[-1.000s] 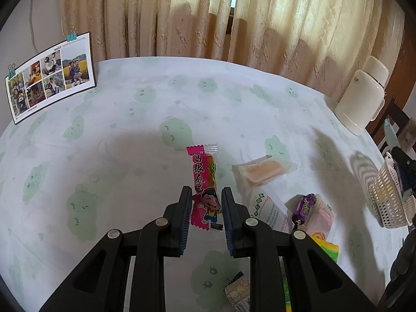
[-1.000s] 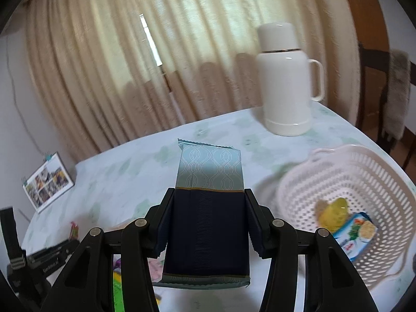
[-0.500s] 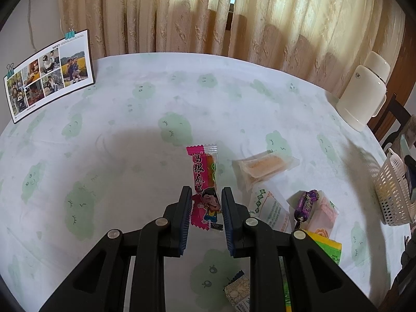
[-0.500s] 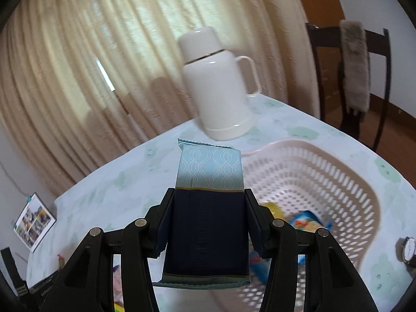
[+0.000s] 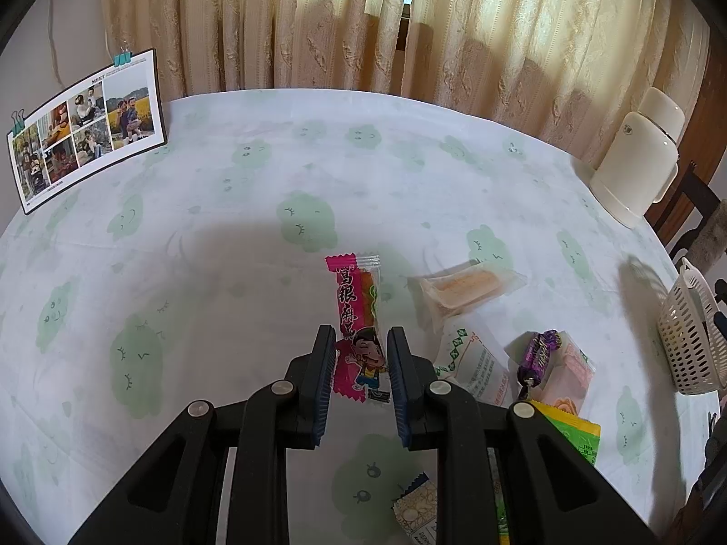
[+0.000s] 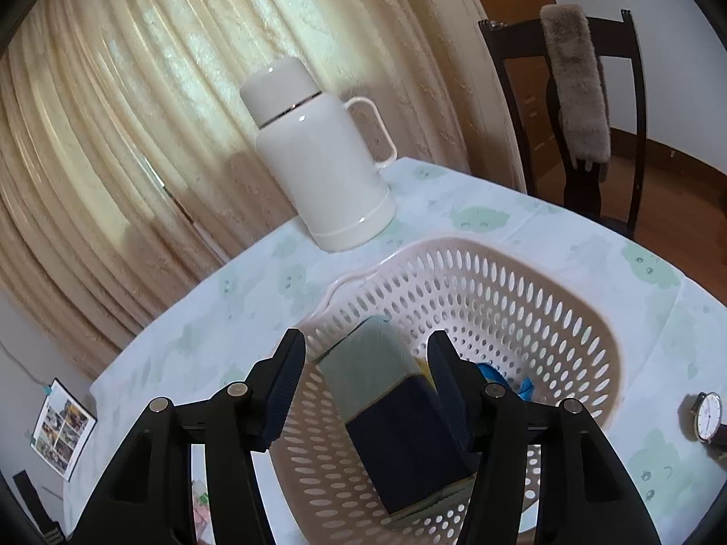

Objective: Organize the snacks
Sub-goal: 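Carry the navy box to the basket with the right tool and release it, then carry the pink candy stick into the basket with the left tool and release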

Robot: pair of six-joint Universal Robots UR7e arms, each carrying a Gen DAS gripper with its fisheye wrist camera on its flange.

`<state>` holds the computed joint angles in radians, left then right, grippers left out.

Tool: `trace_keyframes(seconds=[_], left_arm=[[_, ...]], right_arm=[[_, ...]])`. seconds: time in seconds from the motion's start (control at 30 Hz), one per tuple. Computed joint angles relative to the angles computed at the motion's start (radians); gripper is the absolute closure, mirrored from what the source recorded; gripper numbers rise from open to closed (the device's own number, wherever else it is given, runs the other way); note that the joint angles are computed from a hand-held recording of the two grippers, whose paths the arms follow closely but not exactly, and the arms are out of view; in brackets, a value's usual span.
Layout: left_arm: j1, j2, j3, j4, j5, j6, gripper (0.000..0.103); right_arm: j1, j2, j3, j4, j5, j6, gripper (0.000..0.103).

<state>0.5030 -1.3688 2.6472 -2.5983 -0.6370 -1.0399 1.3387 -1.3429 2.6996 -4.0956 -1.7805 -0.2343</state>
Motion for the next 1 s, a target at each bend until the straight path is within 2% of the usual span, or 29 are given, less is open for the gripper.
trace_keyframes(seconds=[0.23,0.47,0.63,1.0], left_arm=[[-0.036,0.0,-0.007,0.016,0.002,0.0,0.083],[-0.094,0.046,-0.038,-0.006,-0.02,0.025,0.083],[-0.131,0.136,-0.088,-0.048,-0.029,0.077,0.083],[-0.167,0.411,-0.266,-0.252,-0.134,0.321,0.082]], right_arm=[[0.007,0.035,0.013,-0.135,-0.023,-0.014,0.046],[-0.014,0.027,0.03,-0.198,-0.012,-0.044,0.046],[-0.025,0.041,0.044,-0.278,-0.016,-0.078,0.045],[-0.102,-0.041,0.087,-0.23,0.103,-0.051,0.044]])
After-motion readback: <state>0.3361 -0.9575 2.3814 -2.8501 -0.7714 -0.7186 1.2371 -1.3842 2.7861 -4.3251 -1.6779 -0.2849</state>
